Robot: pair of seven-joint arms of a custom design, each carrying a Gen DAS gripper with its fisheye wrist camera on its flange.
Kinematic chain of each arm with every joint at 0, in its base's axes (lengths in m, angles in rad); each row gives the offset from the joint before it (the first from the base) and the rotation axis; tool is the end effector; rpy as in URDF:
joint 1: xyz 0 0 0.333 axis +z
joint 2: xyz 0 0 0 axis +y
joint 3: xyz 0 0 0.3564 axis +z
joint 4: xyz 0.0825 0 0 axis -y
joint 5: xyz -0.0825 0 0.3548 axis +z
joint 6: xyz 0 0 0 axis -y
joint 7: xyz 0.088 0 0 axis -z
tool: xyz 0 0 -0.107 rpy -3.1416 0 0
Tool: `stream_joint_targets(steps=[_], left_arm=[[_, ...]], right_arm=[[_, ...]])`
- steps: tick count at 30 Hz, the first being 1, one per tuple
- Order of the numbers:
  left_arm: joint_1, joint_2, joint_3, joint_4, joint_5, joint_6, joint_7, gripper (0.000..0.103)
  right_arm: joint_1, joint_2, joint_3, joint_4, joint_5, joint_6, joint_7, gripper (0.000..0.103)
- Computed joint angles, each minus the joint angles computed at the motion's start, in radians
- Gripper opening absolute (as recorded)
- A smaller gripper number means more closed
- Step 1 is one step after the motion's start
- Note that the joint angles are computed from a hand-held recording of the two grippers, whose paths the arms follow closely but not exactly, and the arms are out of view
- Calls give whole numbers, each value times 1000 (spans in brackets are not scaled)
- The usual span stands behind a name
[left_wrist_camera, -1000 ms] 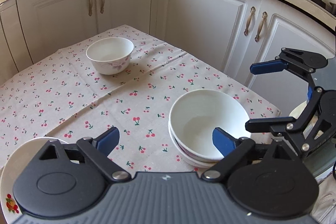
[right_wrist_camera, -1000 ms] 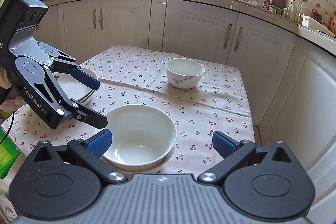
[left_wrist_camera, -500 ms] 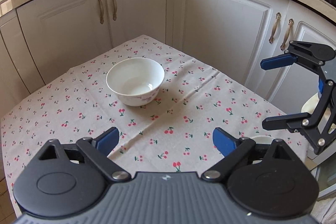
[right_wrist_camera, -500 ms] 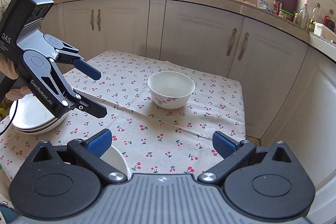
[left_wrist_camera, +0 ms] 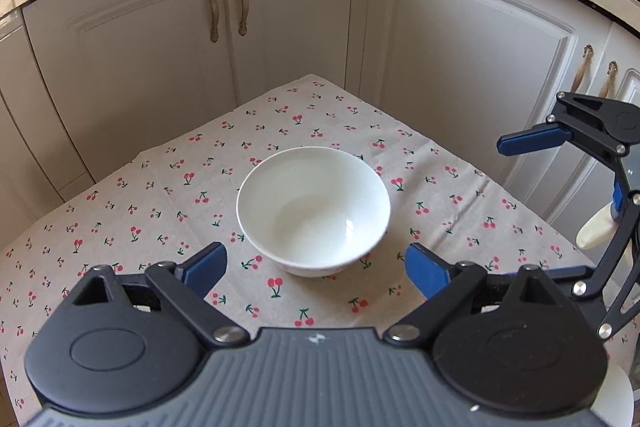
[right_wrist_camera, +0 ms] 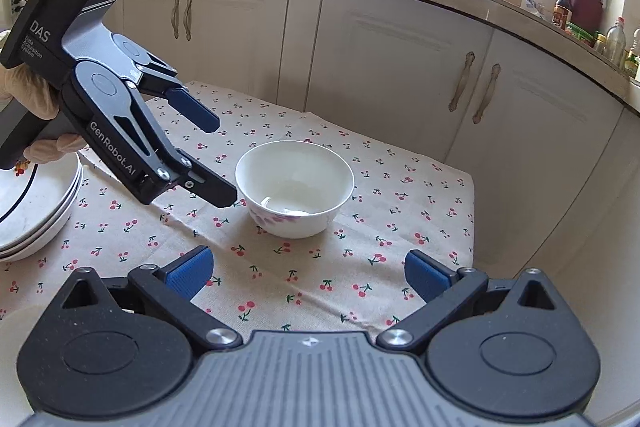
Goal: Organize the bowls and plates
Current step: 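Move the left gripper to the flowered white bowl and grasp its rim, then lift the flowered bowl off the cloth with the left gripper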
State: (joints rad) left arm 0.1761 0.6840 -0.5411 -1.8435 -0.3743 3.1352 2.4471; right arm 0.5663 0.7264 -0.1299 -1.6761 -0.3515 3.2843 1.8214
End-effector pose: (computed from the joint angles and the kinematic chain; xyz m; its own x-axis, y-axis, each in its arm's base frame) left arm 0.6758 -0.1511 0.3148 -0.6003 -0.7997 -0.0001 -0.5863 0.4402 -0.6801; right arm 0.6372 0.3625 0.3337 0.5349 -0.8350 0.1292 -0.4905 -0.4313 -0.7572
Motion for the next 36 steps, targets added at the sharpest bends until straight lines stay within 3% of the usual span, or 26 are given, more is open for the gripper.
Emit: stream_joint_targets(steps=[7,13,21,36], left_arm=[[-94,65,105,141,13,-87,-41,95],[-126,119,138,242,4,-153,-44,95],[-141,167,149,324,-20,-204,-28,90],[-154,196,161,378,-52,-254,3,80]], right_arm=[[-197,117,247,174,-37,-83,-124,103],[-249,222,353,332,-7,-172,-253,103],[-263,311,410,462,97,-231,-377,101],[-221,337,377,517,157,-244,-459,91]])
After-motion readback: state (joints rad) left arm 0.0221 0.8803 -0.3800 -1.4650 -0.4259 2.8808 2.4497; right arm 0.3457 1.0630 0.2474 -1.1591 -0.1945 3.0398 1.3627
